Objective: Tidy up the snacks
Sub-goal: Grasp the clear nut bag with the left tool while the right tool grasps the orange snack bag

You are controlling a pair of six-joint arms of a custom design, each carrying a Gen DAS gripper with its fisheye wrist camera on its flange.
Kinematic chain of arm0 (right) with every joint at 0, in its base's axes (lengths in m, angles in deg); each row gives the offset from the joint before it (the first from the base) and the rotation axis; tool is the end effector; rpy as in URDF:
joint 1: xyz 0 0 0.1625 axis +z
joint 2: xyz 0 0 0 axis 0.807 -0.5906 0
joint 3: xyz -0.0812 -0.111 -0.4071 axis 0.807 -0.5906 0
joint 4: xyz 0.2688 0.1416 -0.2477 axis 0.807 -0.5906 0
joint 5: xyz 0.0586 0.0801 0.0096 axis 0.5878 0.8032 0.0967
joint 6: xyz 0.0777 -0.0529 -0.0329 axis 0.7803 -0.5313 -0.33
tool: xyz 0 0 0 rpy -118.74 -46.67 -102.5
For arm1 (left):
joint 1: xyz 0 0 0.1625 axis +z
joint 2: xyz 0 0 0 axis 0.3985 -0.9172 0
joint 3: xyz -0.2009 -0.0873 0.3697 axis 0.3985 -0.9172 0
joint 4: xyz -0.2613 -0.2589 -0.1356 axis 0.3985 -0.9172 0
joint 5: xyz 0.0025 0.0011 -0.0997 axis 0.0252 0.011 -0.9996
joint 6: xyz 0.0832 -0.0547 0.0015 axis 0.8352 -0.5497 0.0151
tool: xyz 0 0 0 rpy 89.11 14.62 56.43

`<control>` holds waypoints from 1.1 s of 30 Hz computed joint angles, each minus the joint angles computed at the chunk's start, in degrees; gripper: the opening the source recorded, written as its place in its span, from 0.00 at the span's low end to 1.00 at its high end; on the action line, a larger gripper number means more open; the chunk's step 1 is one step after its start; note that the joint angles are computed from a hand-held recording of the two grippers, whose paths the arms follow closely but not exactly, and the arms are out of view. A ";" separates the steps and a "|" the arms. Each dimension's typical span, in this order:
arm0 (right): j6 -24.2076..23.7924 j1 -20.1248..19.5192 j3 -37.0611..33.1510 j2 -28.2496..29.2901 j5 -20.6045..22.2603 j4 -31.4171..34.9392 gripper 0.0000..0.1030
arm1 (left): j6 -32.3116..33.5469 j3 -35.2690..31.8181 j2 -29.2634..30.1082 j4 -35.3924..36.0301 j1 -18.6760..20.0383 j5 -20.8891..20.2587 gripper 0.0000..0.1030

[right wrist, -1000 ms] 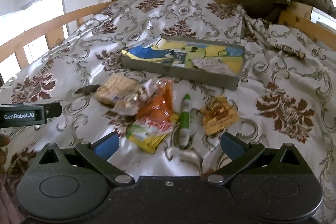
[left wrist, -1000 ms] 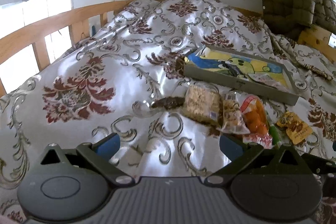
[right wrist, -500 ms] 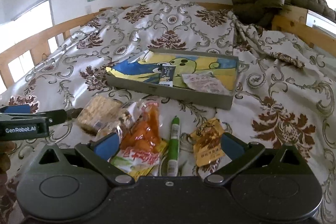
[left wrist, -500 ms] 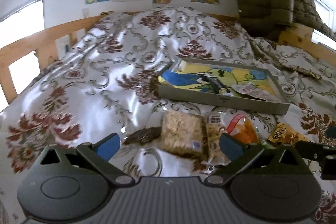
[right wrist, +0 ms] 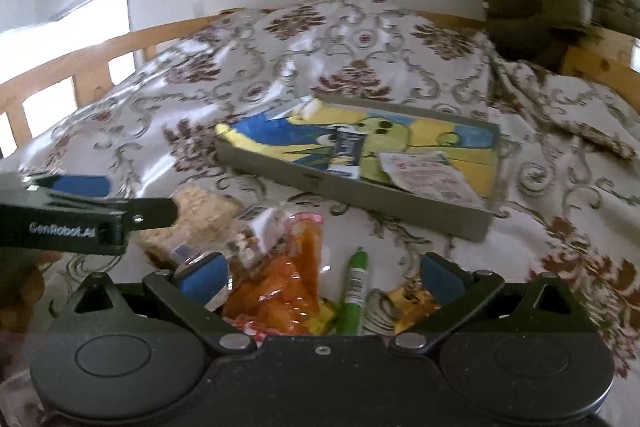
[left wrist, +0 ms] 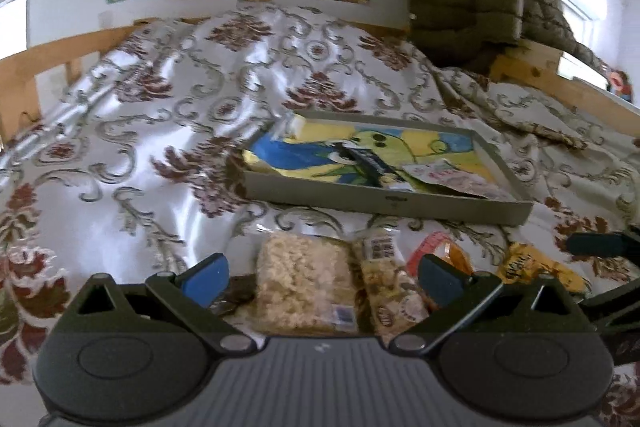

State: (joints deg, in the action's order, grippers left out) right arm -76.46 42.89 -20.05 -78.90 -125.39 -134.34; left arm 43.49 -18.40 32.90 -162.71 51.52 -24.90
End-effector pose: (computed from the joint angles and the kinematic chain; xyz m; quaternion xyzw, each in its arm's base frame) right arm 0.2043 -0.8329 -0.0026 0.3274 -0.8461 0.3416 0.2452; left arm -0.0295 -0.8287 0.1736 0.1856 0.8361 -0.4268 0.2905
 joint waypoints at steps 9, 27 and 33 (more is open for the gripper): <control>-2.87 -0.35 -3.69 2.20 -0.58 5.64 0.91 | -2.00 -5.70 1.68 10.35 1.54 -6.91 1.00; 0.81 -0.69 -9.14 4.92 -1.64 14.60 0.78 | -5.65 -17.03 4.90 30.12 3.93 -13.41 0.73; 2.19 -0.83 -12.28 6.39 -1.38 17.45 0.78 | -3.29 -19.56 6.20 33.15 3.82 -12.37 0.50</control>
State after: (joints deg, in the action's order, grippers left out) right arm -74.27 42.05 -32.32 -72.50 -126.77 -116.89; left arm 40.20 -37.96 39.10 -129.56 55.34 -37.27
